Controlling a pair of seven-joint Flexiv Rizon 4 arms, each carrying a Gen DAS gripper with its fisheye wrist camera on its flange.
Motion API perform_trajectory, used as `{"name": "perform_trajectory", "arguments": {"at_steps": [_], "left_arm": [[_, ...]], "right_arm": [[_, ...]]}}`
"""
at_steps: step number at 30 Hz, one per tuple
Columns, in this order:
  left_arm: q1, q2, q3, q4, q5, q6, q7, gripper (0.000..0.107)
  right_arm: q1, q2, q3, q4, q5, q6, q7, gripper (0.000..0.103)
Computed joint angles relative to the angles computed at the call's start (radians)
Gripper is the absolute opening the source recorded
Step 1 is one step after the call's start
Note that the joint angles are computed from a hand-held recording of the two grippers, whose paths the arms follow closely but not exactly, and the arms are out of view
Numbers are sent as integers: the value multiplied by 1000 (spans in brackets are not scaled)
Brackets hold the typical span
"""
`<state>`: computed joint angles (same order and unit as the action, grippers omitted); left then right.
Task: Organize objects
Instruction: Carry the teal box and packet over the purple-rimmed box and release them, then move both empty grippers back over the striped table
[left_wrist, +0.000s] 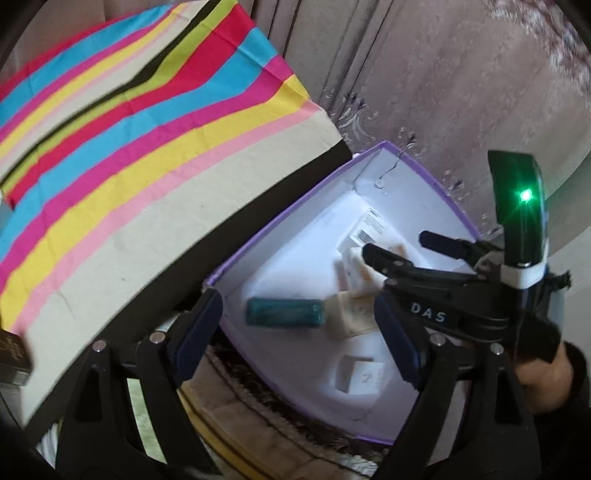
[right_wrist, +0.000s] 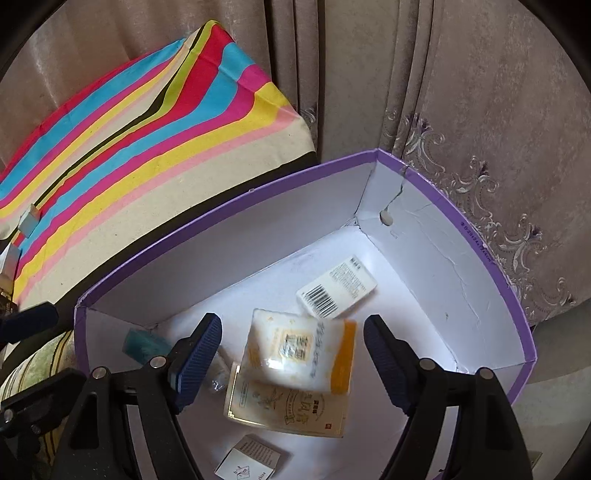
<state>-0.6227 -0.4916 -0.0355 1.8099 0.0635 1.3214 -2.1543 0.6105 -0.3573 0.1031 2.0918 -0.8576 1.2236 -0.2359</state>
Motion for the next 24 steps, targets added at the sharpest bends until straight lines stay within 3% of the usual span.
{"name": "perform_trajectory", "arguments": {"at_steps": [3,7,10,15,24], "left_arm": [[15,7,-17,21,-6,35,15,86],[-60,28,74,6,80,17,-26,86],[-151,49,181,-28,218,-58,-147,86],[-212,128,260,4,411,-133,-354,86],[-217,357,300,208,626,-217,-701,87]], "right_arm": [[1,2,0,-2,2,1,4,82],[4,4,1,-7,-3,3,5,82],[10,3,13,-17,8,-7,-1,83],[35,-8,33,-50,28,-20,-32,83],[108,-56,69,-145,88,-48,-133,83]]}}
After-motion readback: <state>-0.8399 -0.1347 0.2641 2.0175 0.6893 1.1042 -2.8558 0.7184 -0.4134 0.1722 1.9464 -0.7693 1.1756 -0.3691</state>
